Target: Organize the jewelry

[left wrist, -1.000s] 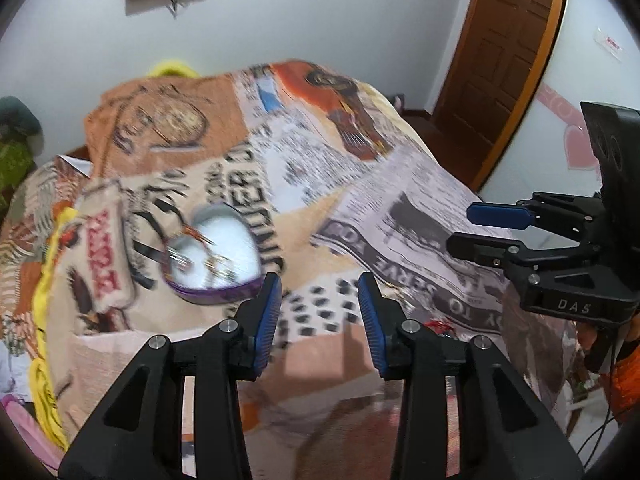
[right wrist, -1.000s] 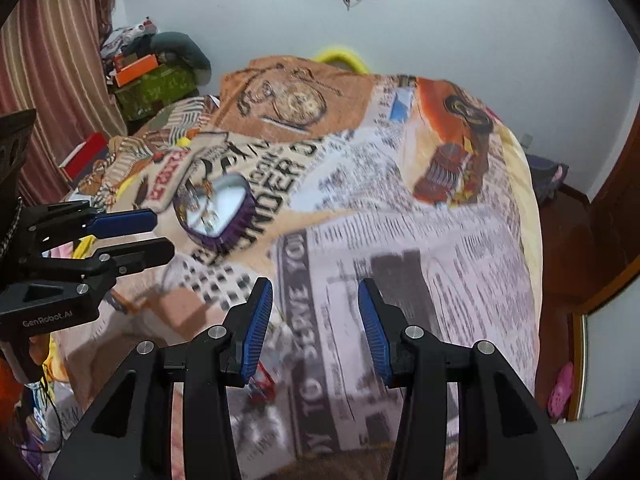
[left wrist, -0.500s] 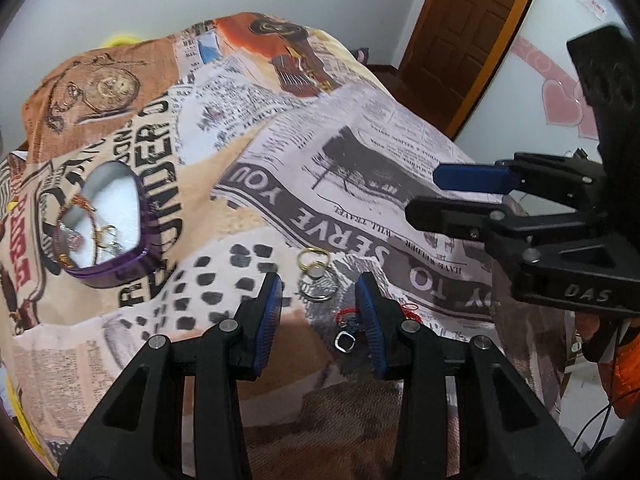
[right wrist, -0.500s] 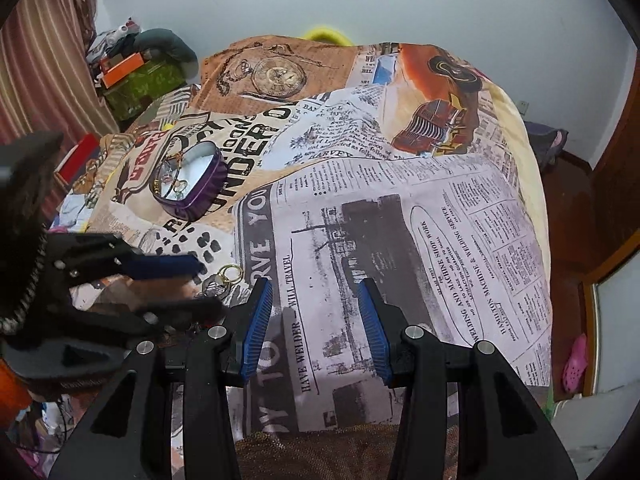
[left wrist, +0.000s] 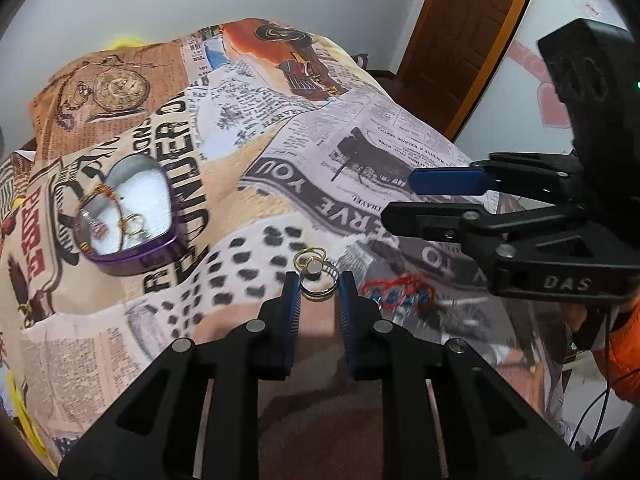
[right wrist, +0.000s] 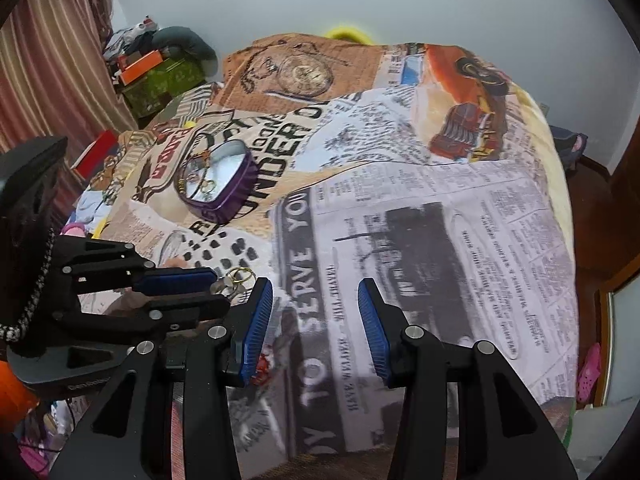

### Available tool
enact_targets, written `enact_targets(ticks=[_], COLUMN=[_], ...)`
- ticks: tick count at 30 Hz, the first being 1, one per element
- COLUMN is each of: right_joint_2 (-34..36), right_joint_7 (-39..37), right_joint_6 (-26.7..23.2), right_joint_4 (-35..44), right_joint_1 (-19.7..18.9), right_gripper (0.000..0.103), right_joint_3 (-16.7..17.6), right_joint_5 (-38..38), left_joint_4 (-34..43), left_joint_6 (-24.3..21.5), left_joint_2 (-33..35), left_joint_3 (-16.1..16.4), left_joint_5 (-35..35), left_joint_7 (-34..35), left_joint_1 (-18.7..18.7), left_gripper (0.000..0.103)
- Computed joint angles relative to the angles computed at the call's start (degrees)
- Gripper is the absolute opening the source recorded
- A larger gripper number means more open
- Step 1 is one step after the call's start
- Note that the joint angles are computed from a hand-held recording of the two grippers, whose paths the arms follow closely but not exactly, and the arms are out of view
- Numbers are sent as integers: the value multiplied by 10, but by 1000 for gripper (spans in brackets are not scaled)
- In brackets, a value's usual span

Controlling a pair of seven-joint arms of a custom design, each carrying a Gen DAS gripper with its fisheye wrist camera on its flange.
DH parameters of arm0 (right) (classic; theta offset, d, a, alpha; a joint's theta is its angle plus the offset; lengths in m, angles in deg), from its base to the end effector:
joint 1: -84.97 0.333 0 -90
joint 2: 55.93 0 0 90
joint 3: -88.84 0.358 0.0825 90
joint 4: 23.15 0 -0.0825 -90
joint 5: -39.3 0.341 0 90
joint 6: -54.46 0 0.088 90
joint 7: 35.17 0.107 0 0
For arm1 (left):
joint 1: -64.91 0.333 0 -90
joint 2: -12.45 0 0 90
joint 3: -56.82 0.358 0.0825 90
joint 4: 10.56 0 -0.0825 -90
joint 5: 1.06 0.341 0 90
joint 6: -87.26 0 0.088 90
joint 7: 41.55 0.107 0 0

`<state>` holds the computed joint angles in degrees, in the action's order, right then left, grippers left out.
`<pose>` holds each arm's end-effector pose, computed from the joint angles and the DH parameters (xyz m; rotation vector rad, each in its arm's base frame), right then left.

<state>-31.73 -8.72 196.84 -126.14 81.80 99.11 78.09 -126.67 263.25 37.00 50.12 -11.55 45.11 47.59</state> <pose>0.6525 0.0628 0.4079 -2.3154 1.0565 -0.1013 0.5905 -0.2375 0.3766 -1.8181 2.1271 -0.8418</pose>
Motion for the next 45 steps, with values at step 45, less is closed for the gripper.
enact_targets(ticks=[45], right_joint_2=[10], right_joint_7=[20], right_joint_6=[-9], right_joint_4=[-4], right_joint_1=[50], right_gripper=[41], right_joint_3=[0], right_joint_5=[-121], left_joint_4=[-143], left_joint_6=[90], left_joint_2=[-67], left_joint_3=[39], left_joint_5=[-30], left_joint_7=[27], left_joint_1=[-39], left_gripper=[19])
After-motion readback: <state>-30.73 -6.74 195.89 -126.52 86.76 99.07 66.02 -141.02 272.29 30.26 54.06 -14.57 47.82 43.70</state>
